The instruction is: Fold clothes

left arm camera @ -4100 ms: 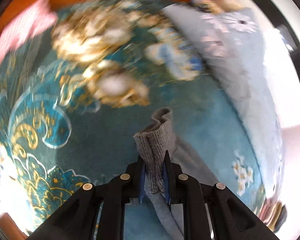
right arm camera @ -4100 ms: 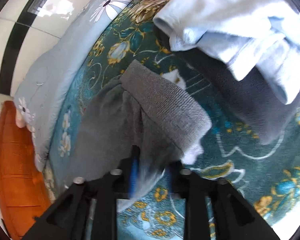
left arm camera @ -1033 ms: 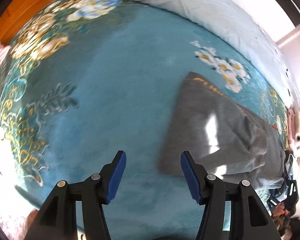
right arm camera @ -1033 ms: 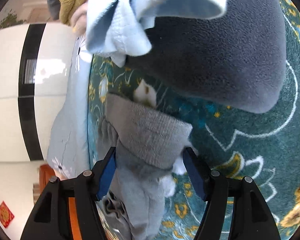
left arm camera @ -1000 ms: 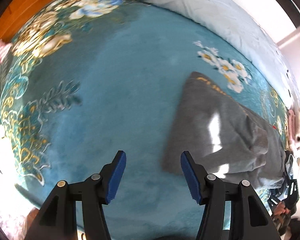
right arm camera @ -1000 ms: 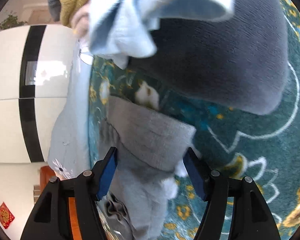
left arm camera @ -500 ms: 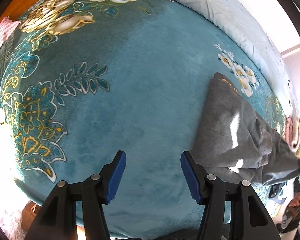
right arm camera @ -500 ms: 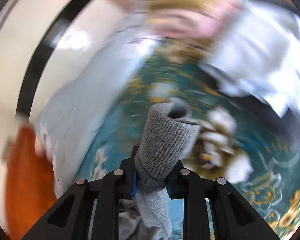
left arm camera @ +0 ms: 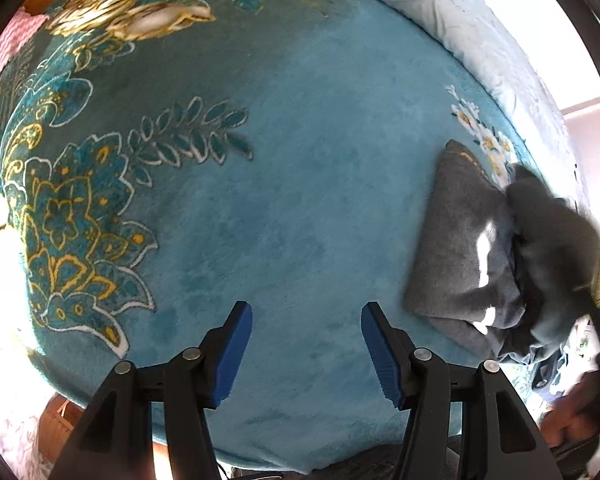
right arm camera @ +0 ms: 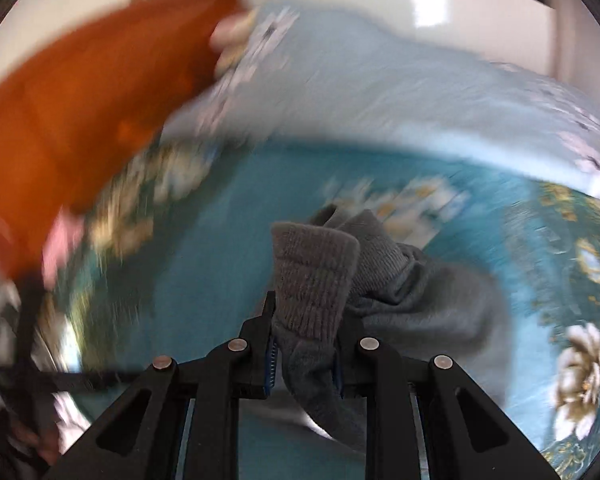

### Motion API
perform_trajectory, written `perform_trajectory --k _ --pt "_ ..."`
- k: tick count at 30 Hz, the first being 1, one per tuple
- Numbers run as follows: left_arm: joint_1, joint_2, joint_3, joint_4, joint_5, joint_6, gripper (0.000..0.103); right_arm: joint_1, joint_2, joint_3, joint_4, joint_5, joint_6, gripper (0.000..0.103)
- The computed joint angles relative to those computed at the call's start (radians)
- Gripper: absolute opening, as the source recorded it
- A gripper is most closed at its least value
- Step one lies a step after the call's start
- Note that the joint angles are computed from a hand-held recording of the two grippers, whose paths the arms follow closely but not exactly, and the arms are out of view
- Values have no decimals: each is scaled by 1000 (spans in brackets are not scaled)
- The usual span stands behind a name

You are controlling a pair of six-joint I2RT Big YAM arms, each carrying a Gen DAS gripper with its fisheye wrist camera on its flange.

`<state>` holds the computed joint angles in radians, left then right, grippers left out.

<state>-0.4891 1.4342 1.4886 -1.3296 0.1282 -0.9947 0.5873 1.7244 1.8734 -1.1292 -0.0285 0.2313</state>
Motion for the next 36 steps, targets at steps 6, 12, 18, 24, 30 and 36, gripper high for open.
perform_trajectory --k 6,12,18,24,30,36 --pt "-2 20 23 28 17 36 61 59 21 -53 -42 13 -45 30" --pt "-4 84 90 109 57 75 61 10 -67 -118 -5 -129 -66 45" --pt "-34 247 307 151 88 265 61 -119 -183 -211 -25 -63 36 46" --pt "-52 397 464 121 150 397 56 -228 -258 -273 -67 -35 127 46" --pt "-61 422 467 109 151 456 43 -261 -282 -318 -74 -49 187 46" --pt "-63 352 385 183 105 426 8 -264 -279 -330 -52 -90 236 46"
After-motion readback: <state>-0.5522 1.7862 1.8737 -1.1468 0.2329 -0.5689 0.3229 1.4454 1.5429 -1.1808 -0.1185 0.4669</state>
